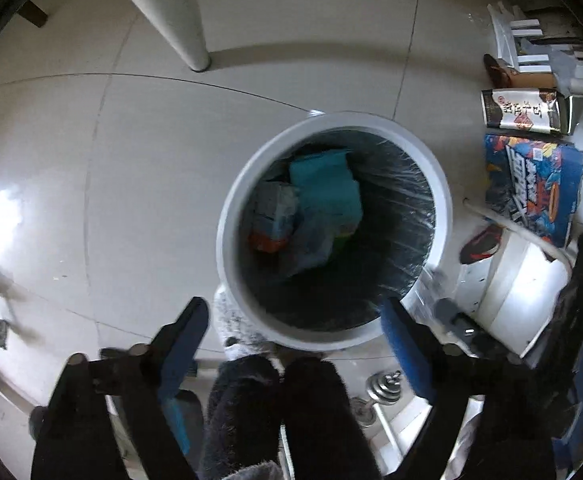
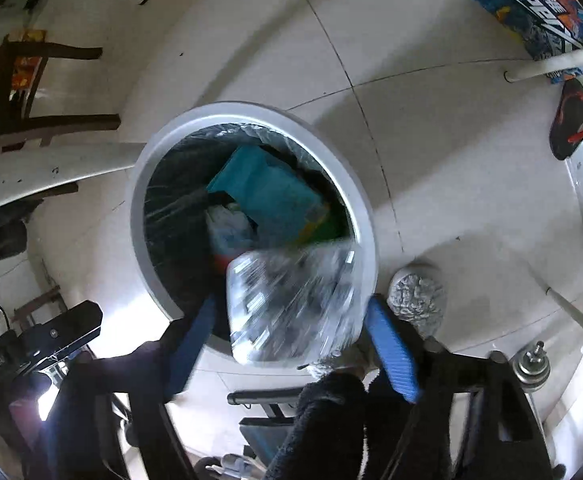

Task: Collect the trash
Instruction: 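Carry the carton and blister pack over the bin and release both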

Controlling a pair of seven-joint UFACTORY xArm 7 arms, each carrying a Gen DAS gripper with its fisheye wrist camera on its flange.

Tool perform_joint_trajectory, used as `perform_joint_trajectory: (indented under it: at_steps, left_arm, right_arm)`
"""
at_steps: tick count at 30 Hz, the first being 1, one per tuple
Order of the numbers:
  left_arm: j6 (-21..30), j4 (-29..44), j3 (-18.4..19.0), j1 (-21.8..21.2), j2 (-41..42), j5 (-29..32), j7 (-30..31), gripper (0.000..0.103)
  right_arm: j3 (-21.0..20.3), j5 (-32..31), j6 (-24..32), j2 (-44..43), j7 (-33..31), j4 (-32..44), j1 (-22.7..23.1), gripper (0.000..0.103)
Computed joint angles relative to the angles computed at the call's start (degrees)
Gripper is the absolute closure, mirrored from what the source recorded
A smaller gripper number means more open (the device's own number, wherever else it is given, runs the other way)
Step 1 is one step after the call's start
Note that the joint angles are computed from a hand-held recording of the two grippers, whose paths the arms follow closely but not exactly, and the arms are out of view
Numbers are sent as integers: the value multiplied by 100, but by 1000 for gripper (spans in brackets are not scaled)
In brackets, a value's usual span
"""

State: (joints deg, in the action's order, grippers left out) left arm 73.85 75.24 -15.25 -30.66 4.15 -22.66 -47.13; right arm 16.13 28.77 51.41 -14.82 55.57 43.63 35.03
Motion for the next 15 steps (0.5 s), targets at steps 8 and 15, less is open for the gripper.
perform_joint_trajectory:
  at_steps: [8,15]
  left_arm:
    - [1224,1048,-166,-322,-134,1594,-357,9]
    - [2147,2159,-240,-587,63,1993,-575,9]
  right_arm:
    - [113,-1016,1398,25,188,1141,-130,4]
    - [290,-1728,3034,107,421,2408,-167,4]
